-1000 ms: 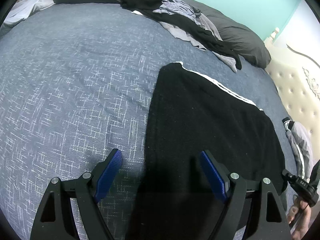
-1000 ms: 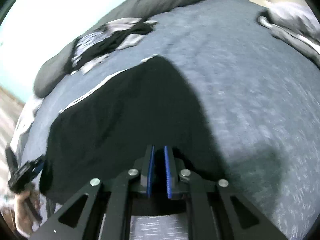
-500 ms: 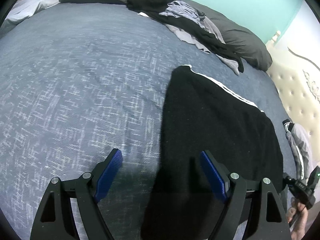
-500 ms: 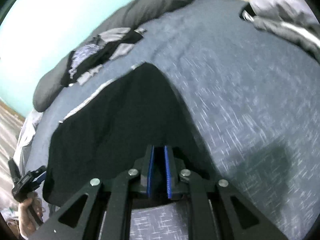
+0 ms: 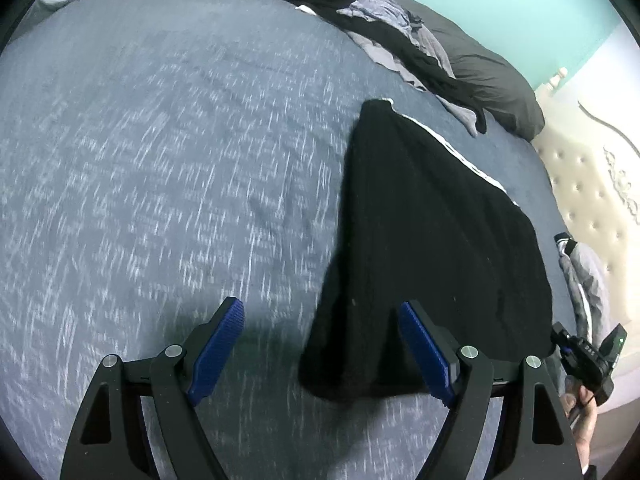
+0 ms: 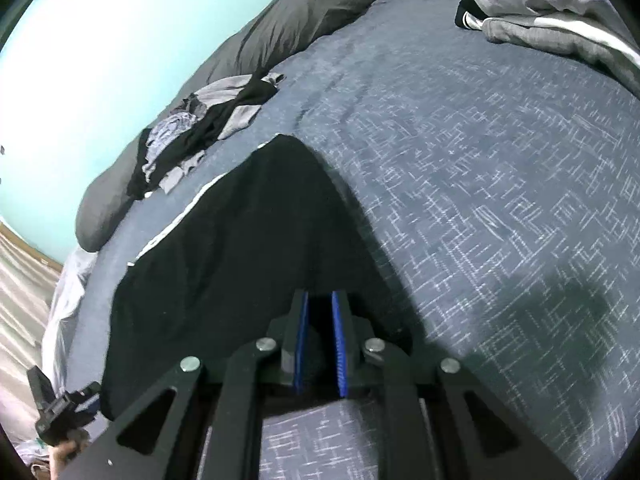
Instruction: Fold clothes
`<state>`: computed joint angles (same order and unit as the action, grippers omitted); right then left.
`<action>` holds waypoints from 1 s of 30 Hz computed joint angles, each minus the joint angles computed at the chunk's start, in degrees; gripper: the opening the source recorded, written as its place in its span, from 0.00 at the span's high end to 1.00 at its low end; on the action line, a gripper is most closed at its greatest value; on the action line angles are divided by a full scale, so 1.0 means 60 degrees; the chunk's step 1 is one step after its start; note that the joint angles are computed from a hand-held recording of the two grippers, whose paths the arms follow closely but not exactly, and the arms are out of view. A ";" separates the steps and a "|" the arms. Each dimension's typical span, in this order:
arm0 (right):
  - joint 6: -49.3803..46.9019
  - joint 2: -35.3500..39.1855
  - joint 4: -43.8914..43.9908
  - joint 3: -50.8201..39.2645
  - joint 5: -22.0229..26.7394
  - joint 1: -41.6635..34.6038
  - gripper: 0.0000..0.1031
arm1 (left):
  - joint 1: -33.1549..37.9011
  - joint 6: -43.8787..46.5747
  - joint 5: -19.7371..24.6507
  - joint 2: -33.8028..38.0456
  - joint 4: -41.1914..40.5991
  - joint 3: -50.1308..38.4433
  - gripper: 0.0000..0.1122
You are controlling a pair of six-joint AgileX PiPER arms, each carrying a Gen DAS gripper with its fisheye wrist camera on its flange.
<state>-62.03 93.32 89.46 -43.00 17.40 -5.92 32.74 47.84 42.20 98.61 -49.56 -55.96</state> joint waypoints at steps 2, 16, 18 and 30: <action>-0.0371 -0.0093 0.0396 0.0102 0.0168 -0.0080 0.89 | 0.0117 0.0042 0.0185 -0.0069 -0.0124 0.0193 0.26; -0.1133 -0.0086 0.1422 0.0331 0.0938 -0.0694 0.89 | 0.0204 -0.0130 0.0639 0.0369 -0.0544 0.0335 0.27; -0.1061 -0.0024 0.1380 0.0284 0.0963 -0.0739 0.89 | 0.0143 -0.0182 0.0702 0.0403 -0.0618 0.0346 0.27; -0.1000 0.0061 0.1410 0.0272 0.1092 -0.0875 0.89 | -0.0184 -0.0327 0.0466 0.0802 -0.1004 0.0184 0.41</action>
